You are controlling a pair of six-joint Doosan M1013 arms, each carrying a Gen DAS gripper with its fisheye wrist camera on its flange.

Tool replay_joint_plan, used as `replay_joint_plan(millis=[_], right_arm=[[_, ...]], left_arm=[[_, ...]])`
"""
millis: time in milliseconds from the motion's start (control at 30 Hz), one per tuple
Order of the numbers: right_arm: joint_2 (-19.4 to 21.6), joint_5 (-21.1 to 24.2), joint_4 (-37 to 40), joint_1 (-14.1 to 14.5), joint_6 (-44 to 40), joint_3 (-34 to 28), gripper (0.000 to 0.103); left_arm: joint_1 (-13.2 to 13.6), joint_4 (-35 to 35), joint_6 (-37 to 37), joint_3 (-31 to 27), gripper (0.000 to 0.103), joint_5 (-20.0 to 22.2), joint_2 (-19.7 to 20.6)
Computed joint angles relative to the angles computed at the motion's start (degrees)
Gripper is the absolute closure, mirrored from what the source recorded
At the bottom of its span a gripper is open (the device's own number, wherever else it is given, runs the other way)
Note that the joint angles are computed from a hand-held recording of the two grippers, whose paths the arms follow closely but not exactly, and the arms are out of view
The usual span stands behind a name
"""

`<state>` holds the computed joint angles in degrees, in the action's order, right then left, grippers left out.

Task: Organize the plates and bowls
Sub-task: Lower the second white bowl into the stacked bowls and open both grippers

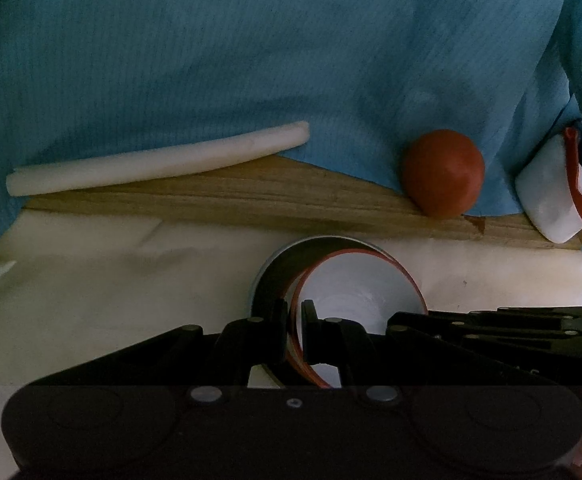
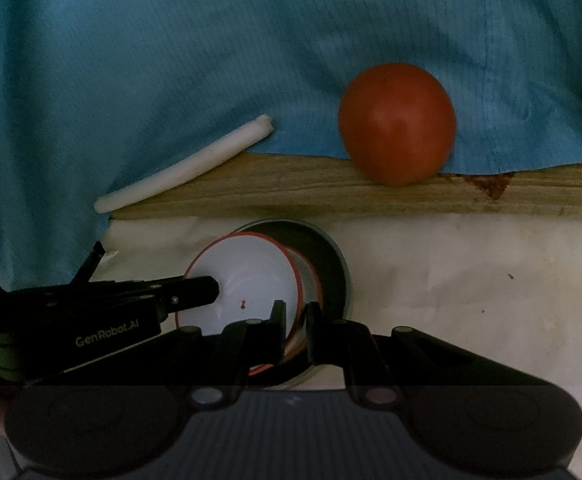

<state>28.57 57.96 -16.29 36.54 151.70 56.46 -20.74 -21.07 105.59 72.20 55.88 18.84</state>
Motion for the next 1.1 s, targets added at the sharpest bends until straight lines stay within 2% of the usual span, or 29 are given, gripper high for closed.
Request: replay_joint_plan(millis=[133,367,667,933,1033,1100], right_arm=[[0.4,0.7,-0.4,0.2,-1.0,-0.6,0.091],[0.5,0.7,-0.7,0.2,-0.4,-0.7,0.081],[0.1,0.0,-1.0,0.2,-0.2,-0.1,0.080],[-1.2,-1.2,-5.1,1.0,3.3,1.4,0.077],[-1.7,-1.4,-6.8,1.5,4.8,2.0,0.072],[-2.1,-1.2,-8.5,1.9,5.7,2.4,0.065]], left_arm=[[-0.2,0.6,-0.6,-0.2,0.097,0.2,0.1],[-0.3,1.5,-1.2,-0.1,0.097,0.2,0.2],[-0.5,2.5,-2.1,0.5,0.097,-0.9,-0.3],[0.2,1.9,-3.2,2.5,0.089,-4.5,-2.0],[0.4,1.9,-3.7,3.4,0.087,-6.0,-2.8],[0.5,1.8,-3.9,4.0,0.082,-6.8,-3.3]])
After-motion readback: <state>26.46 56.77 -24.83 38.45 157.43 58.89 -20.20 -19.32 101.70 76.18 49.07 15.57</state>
